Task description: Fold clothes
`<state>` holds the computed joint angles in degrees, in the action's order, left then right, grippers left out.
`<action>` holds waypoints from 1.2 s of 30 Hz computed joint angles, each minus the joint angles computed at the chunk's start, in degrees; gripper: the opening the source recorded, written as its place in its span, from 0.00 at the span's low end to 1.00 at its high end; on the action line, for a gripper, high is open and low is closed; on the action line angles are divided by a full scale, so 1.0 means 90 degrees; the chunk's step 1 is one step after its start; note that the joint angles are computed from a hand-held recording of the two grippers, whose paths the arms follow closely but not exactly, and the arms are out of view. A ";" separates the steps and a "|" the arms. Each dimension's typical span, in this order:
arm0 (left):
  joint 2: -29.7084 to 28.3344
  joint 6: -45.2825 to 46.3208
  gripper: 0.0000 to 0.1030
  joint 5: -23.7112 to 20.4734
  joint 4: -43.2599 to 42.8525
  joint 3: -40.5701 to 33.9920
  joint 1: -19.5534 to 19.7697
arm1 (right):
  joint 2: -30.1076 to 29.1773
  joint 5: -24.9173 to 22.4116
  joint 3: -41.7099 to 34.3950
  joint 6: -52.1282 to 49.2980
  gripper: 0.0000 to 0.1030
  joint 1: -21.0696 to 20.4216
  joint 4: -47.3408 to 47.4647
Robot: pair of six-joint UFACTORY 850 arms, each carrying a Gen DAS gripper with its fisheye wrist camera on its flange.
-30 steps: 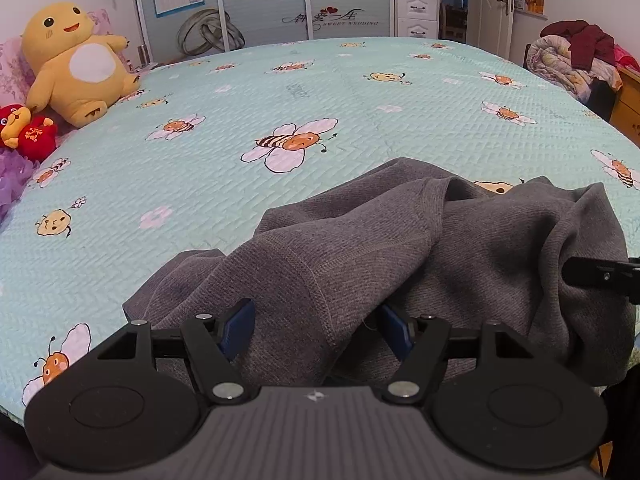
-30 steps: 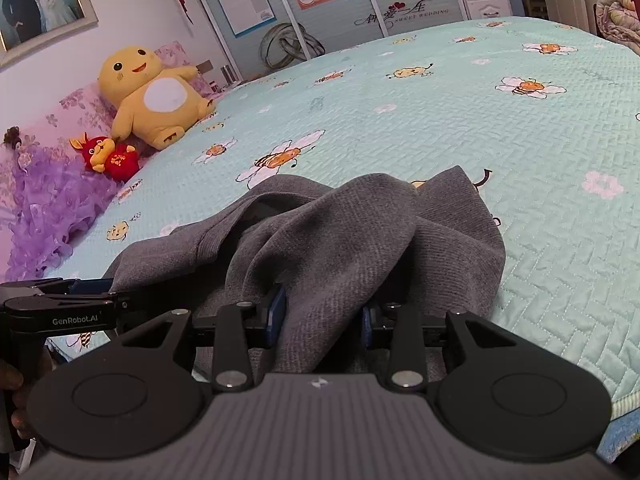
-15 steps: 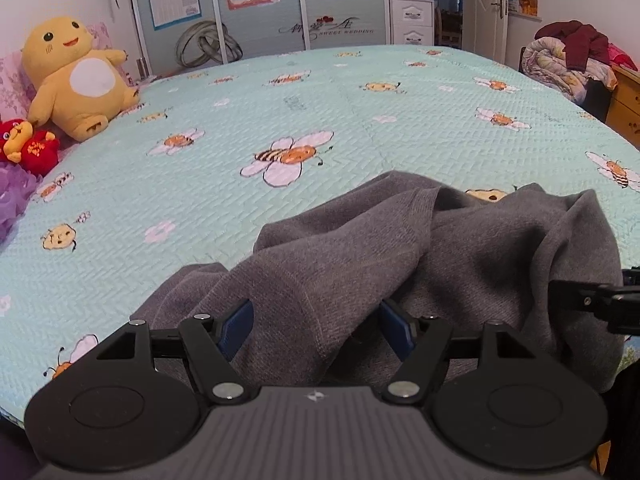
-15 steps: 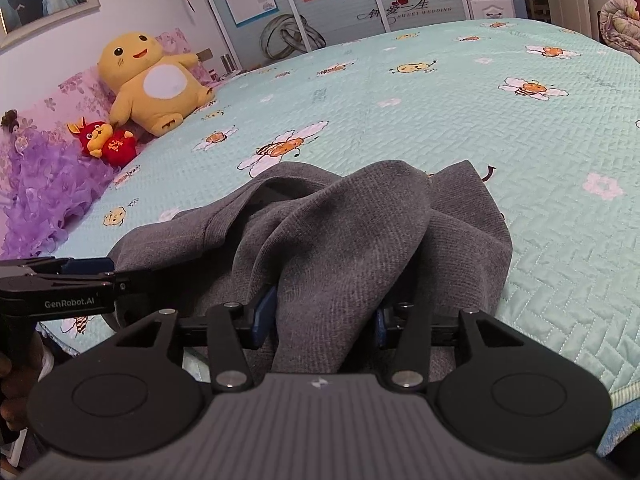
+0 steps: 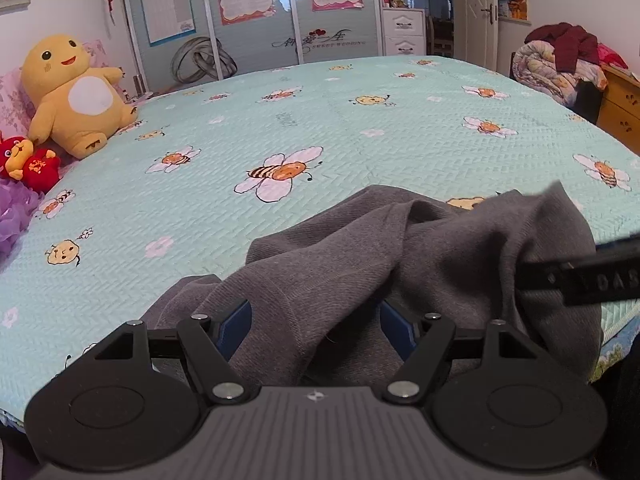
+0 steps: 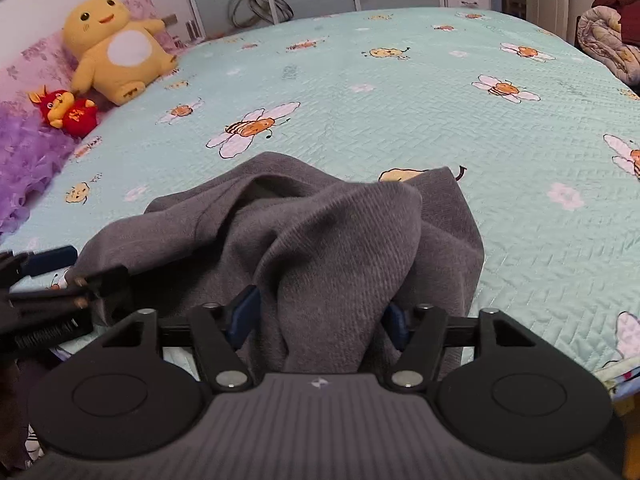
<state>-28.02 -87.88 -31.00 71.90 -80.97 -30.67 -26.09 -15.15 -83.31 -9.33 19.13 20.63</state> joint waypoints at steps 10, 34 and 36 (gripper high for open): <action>-0.0262 0.0737 0.73 -0.0144 -0.0713 -0.0357 0.0016 | -0.0266 -0.0104 -0.0420 0.1367 0.69 0.0227 -0.1685; -0.0996 0.2161 0.74 -0.0672 -0.1685 -0.1348 0.0014 | -0.0568 -0.0116 -0.0461 -0.1164 0.69 0.0021 0.0939; -0.1011 0.2199 0.74 -0.0690 -0.1701 -0.1370 0.0002 | -0.0570 -0.0123 -0.0451 -0.1284 0.68 0.0010 0.1058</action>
<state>-37.12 -68.10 -37.21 56.59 -93.30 -30.65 -31.22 -16.26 -87.37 -20.89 19.22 30.15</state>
